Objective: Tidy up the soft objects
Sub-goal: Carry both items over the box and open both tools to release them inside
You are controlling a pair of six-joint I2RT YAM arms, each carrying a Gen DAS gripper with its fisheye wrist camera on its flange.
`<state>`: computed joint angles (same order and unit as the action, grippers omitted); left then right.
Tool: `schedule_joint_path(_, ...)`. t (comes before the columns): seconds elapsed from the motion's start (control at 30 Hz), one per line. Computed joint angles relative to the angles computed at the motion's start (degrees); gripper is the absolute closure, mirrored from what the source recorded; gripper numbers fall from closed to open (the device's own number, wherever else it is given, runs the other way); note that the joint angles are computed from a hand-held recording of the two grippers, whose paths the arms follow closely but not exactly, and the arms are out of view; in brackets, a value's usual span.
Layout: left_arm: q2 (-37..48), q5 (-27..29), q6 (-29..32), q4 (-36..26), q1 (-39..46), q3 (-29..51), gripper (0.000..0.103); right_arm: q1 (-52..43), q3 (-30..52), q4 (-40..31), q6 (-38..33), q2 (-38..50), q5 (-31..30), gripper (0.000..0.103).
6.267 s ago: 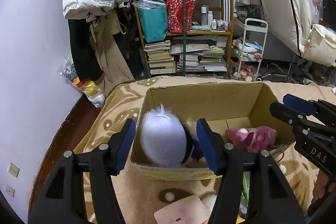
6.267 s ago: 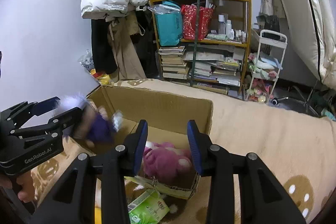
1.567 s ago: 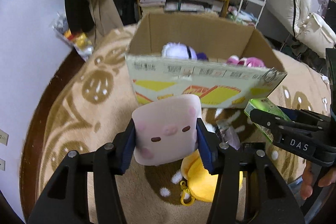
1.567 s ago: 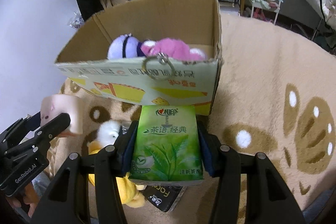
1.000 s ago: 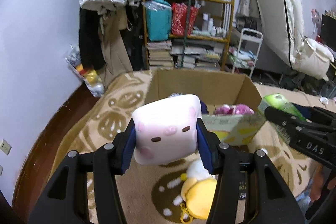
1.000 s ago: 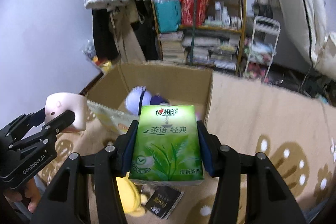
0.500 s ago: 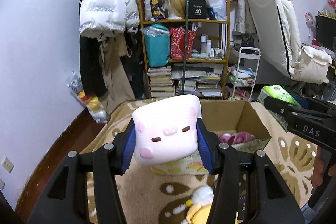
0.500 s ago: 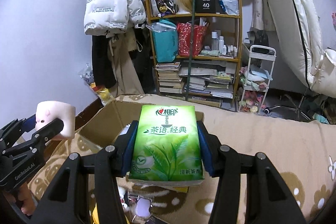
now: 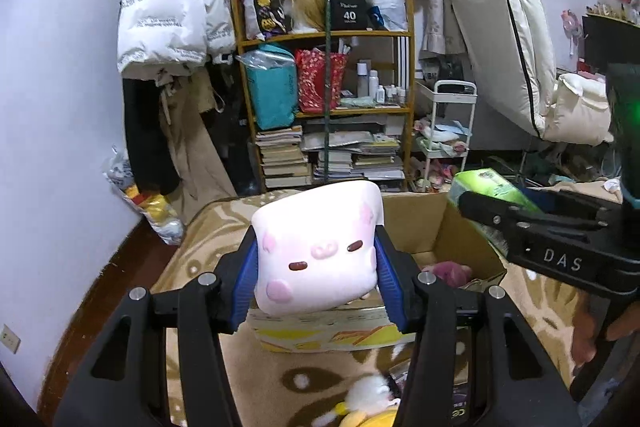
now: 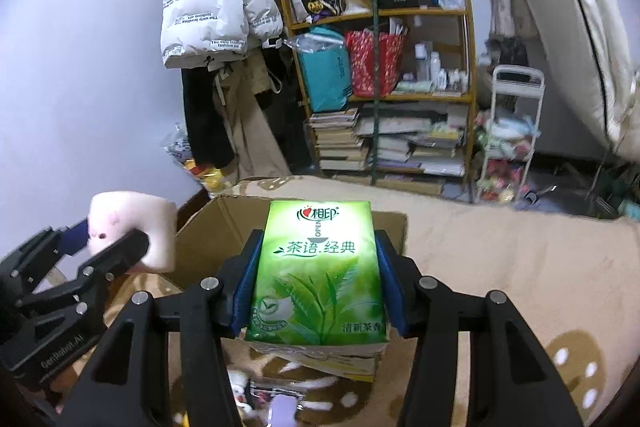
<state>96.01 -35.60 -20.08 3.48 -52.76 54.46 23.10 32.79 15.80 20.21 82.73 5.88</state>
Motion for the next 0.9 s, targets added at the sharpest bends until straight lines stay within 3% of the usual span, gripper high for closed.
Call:
schedule_joint_path(0.23,4.21,3.38,1.21,-0.84,2.10,2.92,0.050,-3.01,-0.01,3.71,0.90,5.11,-4.36,0.047)
schedule_joint_path(0.5,5.91,2.82,0.42,0.09,2.94,3.05,0.049,-3.52,-0.40,7.02,0.65,8.17,-5.23,0.047)
schedule_joint_path(0.9,7.82,4.60,-0.74,-0.09,4.99,3.33,0.038,-3.83,-0.37,9.50,1.13,11.07,-8.34,0.045)
